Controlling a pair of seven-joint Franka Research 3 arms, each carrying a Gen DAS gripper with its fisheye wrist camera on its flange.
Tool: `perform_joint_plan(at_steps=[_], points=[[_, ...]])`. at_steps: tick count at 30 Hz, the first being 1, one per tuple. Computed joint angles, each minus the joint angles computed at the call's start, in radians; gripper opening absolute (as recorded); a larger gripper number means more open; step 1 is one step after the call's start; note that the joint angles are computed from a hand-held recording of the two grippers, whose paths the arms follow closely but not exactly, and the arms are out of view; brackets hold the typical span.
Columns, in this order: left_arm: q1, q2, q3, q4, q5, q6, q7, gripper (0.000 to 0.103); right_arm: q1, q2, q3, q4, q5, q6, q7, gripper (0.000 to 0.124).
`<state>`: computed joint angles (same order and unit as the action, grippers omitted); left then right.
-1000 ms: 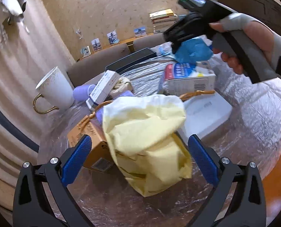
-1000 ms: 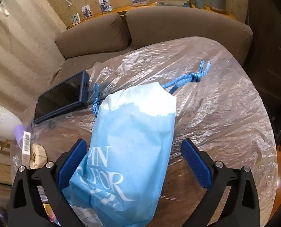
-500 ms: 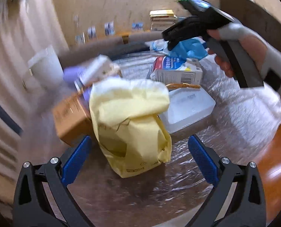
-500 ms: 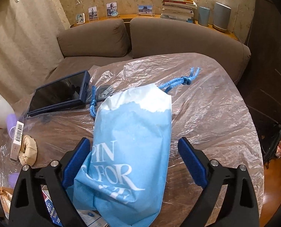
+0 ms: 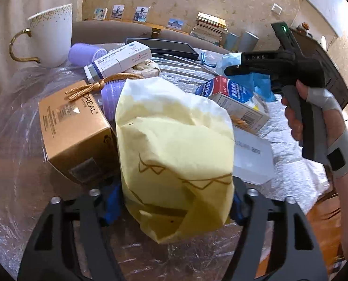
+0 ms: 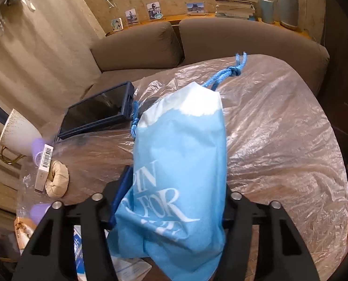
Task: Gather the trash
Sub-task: 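Grasp the yellow paper bag with the left tool while the right tool grasps the blue bag, then carry both bags off the table edge over the white trash bin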
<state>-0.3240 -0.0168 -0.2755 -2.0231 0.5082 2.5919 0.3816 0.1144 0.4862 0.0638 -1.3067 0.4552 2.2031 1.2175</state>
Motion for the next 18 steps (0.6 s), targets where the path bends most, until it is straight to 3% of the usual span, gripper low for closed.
perform_joint_plan(at_steps=[10, 18], points=[[0.007, -0.074, -0.008, -0.059, -0.012, 0.058, 0.006, 0.063, -0.056, -0.153, 0.010, -0.181, 0.154, 0.078, -0.135, 0.052], [0.019, -0.122, -0.031, -0.068, 0.037, 0.042, -0.024, 0.064, -0.090, -0.298, -0.013, -0.312, 0.298, 0.049, -0.298, 0.052]])
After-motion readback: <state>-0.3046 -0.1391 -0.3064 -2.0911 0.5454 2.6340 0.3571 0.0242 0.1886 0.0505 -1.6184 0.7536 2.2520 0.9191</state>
